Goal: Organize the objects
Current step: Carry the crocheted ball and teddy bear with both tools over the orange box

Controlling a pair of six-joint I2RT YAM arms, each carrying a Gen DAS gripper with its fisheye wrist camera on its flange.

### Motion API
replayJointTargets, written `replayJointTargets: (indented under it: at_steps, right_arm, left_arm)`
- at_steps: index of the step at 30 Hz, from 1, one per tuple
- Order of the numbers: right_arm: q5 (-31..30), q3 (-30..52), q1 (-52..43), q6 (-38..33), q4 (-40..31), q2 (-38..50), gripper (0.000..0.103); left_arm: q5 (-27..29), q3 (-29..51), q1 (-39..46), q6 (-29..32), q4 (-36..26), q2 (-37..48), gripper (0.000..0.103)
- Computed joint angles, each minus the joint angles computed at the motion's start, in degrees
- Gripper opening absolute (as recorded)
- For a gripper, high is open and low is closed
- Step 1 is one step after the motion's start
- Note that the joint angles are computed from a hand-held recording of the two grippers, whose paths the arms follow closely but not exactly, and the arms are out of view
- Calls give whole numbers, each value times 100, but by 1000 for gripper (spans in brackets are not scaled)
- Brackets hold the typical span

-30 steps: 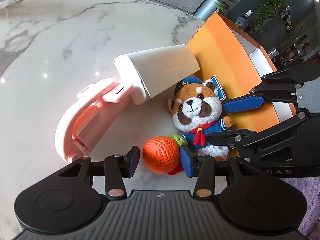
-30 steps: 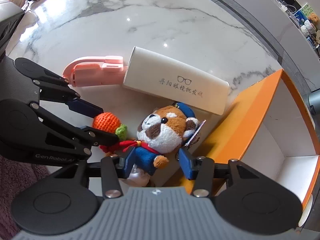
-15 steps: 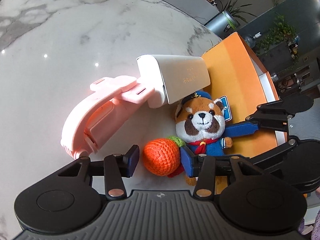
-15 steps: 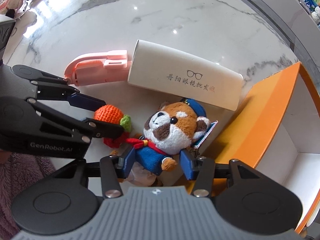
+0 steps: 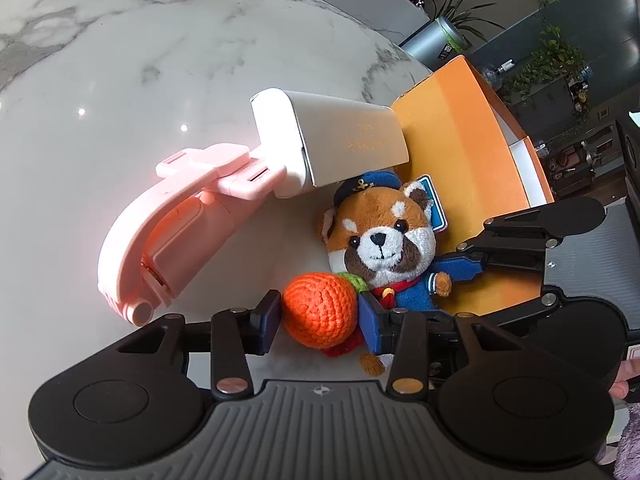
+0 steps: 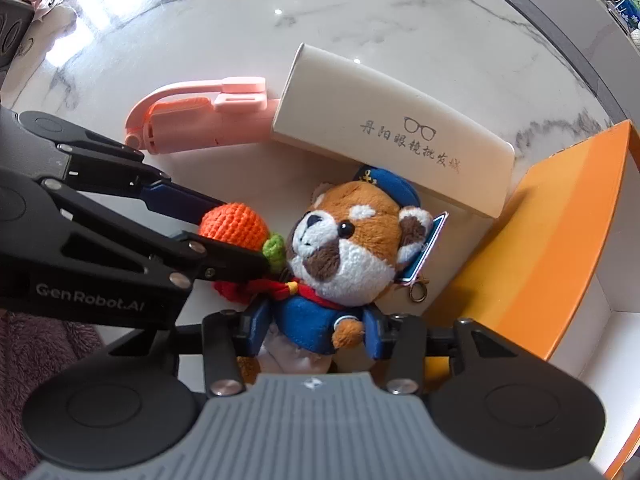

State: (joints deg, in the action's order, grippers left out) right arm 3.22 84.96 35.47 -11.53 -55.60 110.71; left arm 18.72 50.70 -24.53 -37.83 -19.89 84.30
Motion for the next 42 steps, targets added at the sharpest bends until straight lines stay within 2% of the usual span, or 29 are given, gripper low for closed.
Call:
replayJointTargets:
  at_steps: [3,7,12,15,19,24,31,36,42]
  right_arm:
    - [92,-115,85,50,51,-197,38]
    - [34,-362,121,121,177,-591,38]
    - [-161,-697,93,287,330,-1388,38]
    - [-457,-790,-76,284,357,-1831,38]
    - [-731,-771,-313,283,250,-2389,38]
    - [-1055,-643,-938,-19,-90,-3113,38]
    - [-1280,-749,-2251,-979,-355,-3577,38]
    - [-1393,-1102,-3208,-1557,-123,-3421,38]
    - [-1476,-1271,-3796,-1828,344,-2659,38]
  left_arm:
    - [-169,-8,-30,11,-109,-105,47]
    - [-167,-352,58,-120,143,-594,46]
    - [-601,-575,-37,-292,99,-1432,46]
    - [-929,-434,-245,-368,-172,-1846,46]
    - [-1547,192,-691,-328,-596,-1927,46]
    - [-2061,1295,-1305,-107,-700,-1310,46]
    - [-2052,2846,-1826,365,-739,272,46]
    - [-1989,3967,-2030,657,-955,1496,46]
    - [-2139,5410,-2141,1199,-1766,2820,46]
